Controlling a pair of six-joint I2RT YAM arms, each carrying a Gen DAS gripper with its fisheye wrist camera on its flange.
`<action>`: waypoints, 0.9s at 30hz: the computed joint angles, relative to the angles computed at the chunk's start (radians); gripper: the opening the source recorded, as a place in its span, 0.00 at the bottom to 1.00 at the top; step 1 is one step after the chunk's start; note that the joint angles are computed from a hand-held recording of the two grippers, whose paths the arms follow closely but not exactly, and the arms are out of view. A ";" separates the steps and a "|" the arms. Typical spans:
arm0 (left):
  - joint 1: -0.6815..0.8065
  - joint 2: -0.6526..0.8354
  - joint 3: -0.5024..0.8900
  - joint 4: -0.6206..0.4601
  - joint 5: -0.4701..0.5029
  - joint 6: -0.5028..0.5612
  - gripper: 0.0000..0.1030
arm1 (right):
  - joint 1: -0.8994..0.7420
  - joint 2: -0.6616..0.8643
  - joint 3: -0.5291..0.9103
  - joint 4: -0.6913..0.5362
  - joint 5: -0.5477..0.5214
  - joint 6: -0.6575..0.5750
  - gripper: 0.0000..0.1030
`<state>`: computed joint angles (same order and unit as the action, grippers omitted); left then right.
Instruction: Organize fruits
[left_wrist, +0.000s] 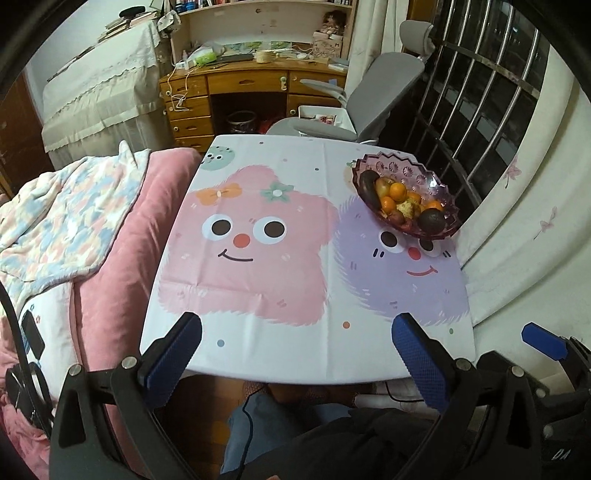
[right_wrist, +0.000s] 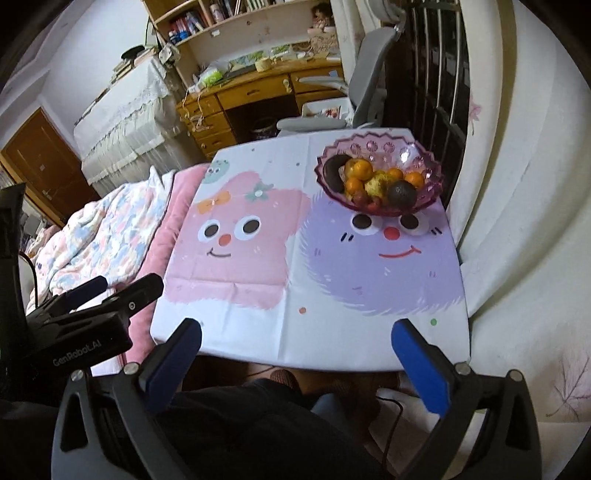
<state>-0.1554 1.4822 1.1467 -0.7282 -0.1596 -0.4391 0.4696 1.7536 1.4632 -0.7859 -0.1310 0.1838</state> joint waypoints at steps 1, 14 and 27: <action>-0.012 0.001 0.002 -0.005 -0.013 -0.013 0.99 | -0.002 -0.004 -0.007 0.004 -0.004 -0.011 1.00; -0.091 0.014 0.013 -0.031 -0.071 -0.069 0.99 | -0.028 -0.038 -0.055 0.025 -0.028 -0.054 1.00; -0.088 0.025 0.019 -0.043 -0.077 -0.081 0.99 | -0.031 -0.047 -0.076 0.033 -0.028 -0.059 1.00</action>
